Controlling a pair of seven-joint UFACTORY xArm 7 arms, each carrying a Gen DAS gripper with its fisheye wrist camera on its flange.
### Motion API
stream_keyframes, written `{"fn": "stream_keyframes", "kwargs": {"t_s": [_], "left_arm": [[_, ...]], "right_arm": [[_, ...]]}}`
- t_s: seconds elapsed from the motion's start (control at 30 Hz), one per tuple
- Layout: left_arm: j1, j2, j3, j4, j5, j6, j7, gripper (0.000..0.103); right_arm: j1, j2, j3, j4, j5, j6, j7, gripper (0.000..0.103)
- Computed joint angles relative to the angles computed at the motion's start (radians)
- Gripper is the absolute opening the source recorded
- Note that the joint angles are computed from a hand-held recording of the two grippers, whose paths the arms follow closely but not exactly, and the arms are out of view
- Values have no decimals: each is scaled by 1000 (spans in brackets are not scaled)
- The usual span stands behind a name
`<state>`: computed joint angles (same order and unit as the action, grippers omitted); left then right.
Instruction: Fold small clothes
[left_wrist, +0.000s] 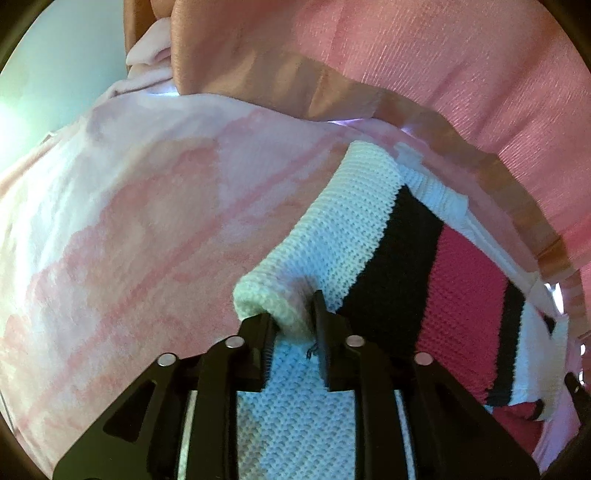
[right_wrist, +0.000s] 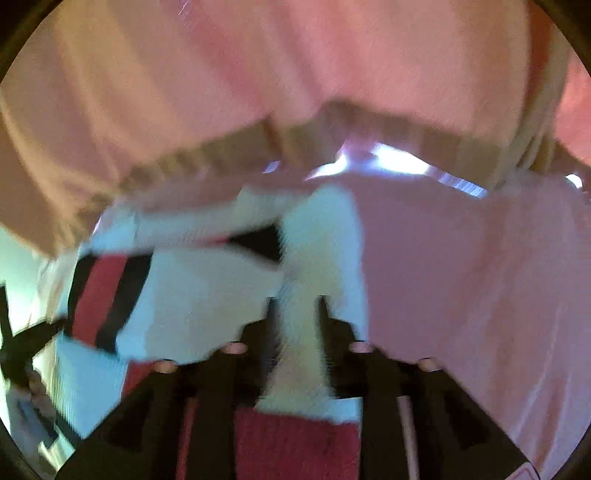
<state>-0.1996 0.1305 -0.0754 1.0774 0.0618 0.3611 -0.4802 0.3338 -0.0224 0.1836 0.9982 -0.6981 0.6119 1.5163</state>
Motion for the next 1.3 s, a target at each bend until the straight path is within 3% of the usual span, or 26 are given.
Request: {"fn": "stream_keyframes", "kwargs": {"t_s": [0.1,0.17,0.2,0.27,0.3,0.37,0.4,0.47,0.5,0.57,0.63,0.7,0.77,0.8,0.83,0.9,0.97,1.0,1.13,1.3], "left_arm": [[-4,1,1,-2,9,-5,4,27],[-18,3,13,-3,70,-6,-32,27],[-23,6,15,0,89,-5,-45,28],[-27,15,17,7,112,-5,-60,29],[-27,18,16,8,116,-6,-61,30],[-31,22,21,10,142,-8,-69,31],[-35,26,24,13,158,-9,-77,32],[-41,30,28,14,185,-14,-91,34],[-43,29,30,13,198,-14,-96,34],[-37,25,22,13,187,-7,-72,34],[-7,3,-6,-1,80,-3,10,35],[20,-50,-31,-41,-55,-2,120,47],[31,-150,-31,-124,-164,-5,237,59],[28,-201,-23,-168,-191,-11,275,65],[22,-265,-10,-218,-225,-8,324,67],[-7,-363,24,-308,-293,-20,436,81],[8,-493,18,-441,-253,-42,448,90],[19,-545,13,-495,-231,-41,439,91],[-26,-761,101,-694,-271,69,507,92],[-52,-960,196,-838,-361,205,565,92]], "right_arm": [[-40,0,-30,-30,-82,-69,90,38],[-59,24,-45,-24,-148,-133,144,23],[-65,49,-52,1,-150,-158,133,5],[-82,98,-54,33,-139,-256,78,1],[-90,131,-40,65,-113,-250,10,1],[-7,184,-110,122,7,-136,-152,1],[-2,210,-129,124,39,-112,-172,0],[-71,187,-85,79,4,-173,-100,0],[-64,172,-91,68,21,-173,-83,0],[-4,135,-116,77,52,-84,-86,0],[23,53,-76,62,71,18,-95,4],[35,-39,-31,20,101,67,-94,12],[57,-159,37,-48,136,140,-61,27],[61,-200,64,-76,150,157,-43,43],[79,-256,102,-114,190,196,-18,51],[105,-329,172,-165,259,252,34,53],[148,-378,243,-217,333,287,103,59],[167,-389,271,-238,361,288,139,59],[251,-403,369,-310,449,238,319,59],[303,-390,433,-355,441,165,483,59]]}}
